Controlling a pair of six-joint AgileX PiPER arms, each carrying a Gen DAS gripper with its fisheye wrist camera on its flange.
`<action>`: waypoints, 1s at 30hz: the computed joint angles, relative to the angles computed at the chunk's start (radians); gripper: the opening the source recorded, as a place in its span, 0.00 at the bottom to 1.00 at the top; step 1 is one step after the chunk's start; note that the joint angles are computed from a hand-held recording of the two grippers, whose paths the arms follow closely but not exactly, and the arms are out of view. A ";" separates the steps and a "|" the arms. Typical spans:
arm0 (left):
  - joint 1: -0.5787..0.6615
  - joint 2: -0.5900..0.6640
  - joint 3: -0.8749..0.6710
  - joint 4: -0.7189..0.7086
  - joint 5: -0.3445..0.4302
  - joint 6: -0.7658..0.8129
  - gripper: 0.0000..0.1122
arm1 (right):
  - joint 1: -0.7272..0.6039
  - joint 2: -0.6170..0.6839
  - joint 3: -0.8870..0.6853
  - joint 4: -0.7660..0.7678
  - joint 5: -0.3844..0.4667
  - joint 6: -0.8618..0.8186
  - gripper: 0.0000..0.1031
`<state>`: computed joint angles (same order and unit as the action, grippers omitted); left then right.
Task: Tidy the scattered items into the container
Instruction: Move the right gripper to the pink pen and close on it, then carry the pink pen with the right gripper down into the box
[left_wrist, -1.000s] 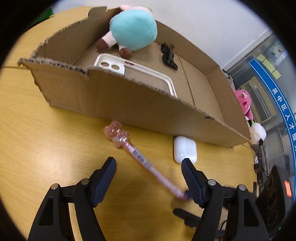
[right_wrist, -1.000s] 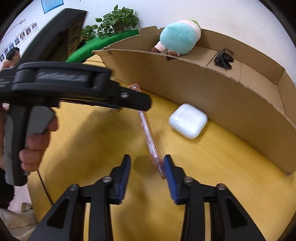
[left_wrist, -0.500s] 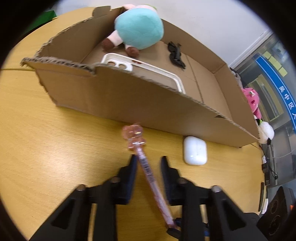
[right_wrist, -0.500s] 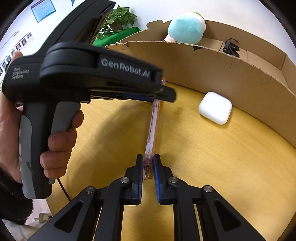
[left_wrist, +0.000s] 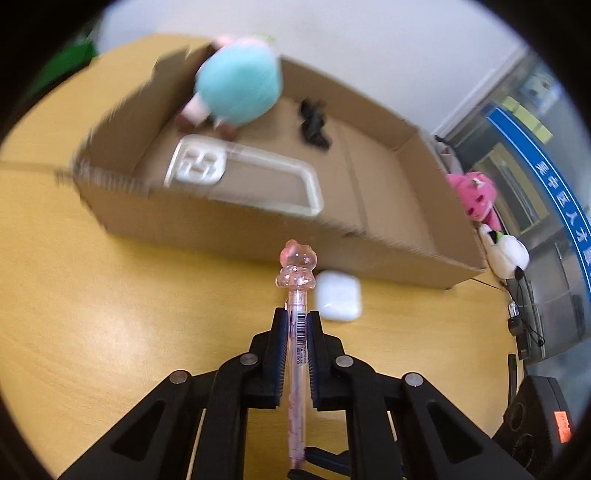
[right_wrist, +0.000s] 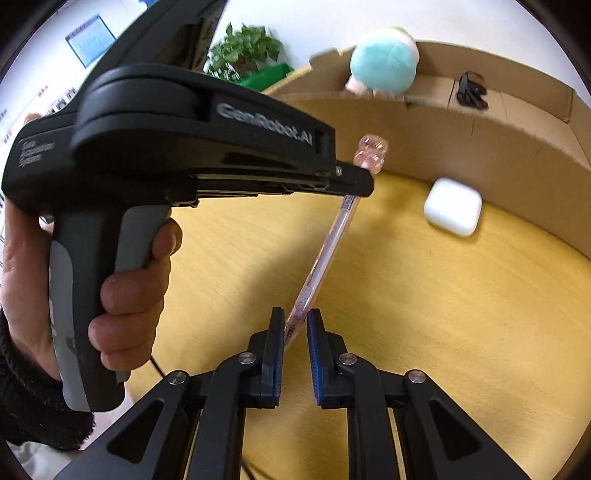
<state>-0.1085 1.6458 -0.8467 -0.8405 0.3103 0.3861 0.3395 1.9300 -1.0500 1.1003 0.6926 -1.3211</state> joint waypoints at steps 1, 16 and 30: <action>-0.016 -0.021 -0.014 0.068 0.002 -0.064 0.08 | -0.005 -0.015 0.004 0.011 0.003 -0.010 0.13; -0.074 0.116 -0.531 0.263 0.245 -0.220 0.08 | -0.192 -0.053 -0.256 -0.043 0.134 0.079 0.01; -0.087 0.238 -0.783 0.303 0.324 -0.268 0.08 | -0.210 0.233 -0.731 -0.175 0.200 0.353 0.23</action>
<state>-0.1958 1.8834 -1.6296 -0.5376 0.6348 0.1181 0.1291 2.1631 -1.7814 0.9255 0.8929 -0.9686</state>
